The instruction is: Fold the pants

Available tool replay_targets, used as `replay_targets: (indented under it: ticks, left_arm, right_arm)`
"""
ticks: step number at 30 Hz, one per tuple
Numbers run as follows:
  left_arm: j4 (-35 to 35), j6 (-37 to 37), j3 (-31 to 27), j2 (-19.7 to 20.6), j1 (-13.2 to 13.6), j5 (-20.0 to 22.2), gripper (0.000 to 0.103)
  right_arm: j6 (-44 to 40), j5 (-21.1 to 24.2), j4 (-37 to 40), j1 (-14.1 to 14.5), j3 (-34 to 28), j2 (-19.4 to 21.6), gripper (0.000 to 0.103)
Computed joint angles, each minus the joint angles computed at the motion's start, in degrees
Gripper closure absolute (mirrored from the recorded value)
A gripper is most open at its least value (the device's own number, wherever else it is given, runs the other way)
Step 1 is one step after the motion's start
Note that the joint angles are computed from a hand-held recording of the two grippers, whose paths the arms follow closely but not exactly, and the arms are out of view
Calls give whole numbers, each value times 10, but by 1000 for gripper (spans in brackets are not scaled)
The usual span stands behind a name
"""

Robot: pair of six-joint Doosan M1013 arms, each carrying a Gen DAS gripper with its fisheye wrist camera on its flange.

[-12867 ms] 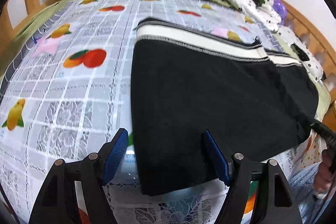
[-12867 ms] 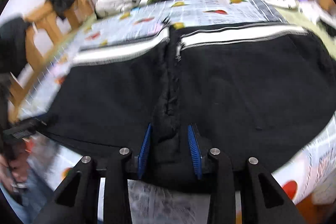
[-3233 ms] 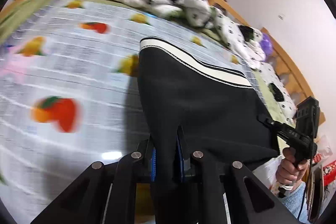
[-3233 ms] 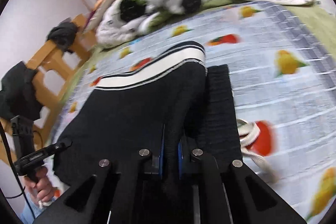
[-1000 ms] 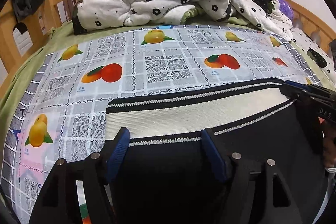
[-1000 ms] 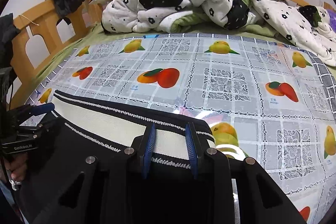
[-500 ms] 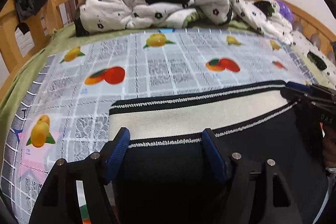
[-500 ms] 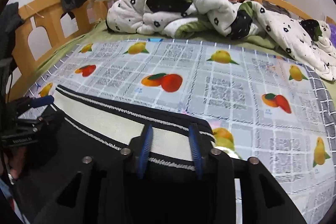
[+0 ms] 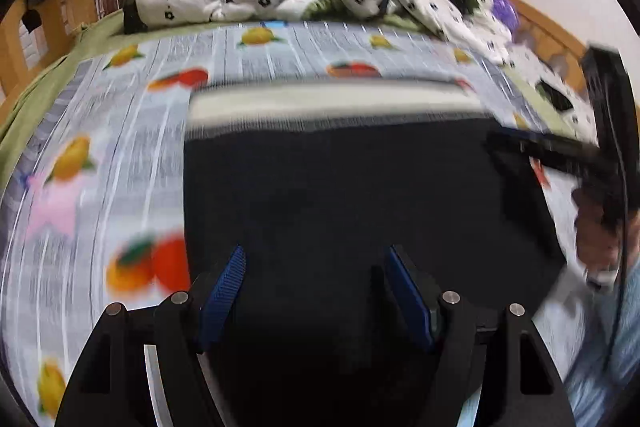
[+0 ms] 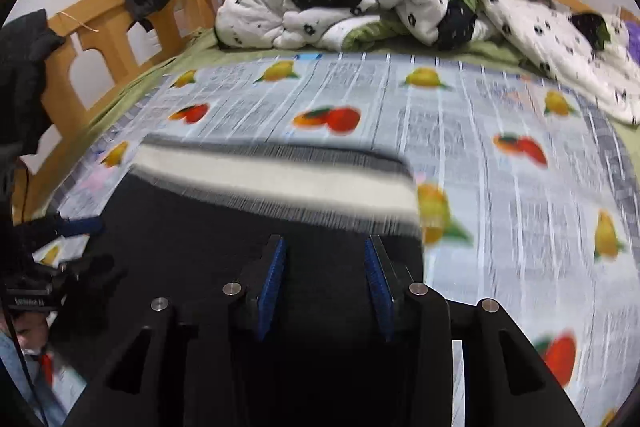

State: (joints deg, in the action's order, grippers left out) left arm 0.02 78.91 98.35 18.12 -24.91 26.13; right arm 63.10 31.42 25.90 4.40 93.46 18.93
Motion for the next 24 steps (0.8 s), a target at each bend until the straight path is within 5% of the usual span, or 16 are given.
replay_targets:
  ticks: [4,9,13,20,22,24]
  left_arm:
    - [82,-93,69,-46,-20,-25,32]
    - [43,-69,118,-88,-21,-26,32]
    - [245,-225,136,-97,-49,19,32]
    - [430,-321,128,-76,-84,68,38]
    - [511,-365,125,-66,-102,89,48]
    - [553,-388,118,-57,-113,102,75]
  right_arm:
    - [26,-29,-21,4,56,-37,62]
    - [26,-48,-10,3,131,-89,62]
    - [35,-52,-29,5,166,-116,62]
    - [4,-55,46,-8,183,-134,62]
    - [11,-59,37,-6,181,-133,62]
    - [16,-55,32,-5,179,-130,62]
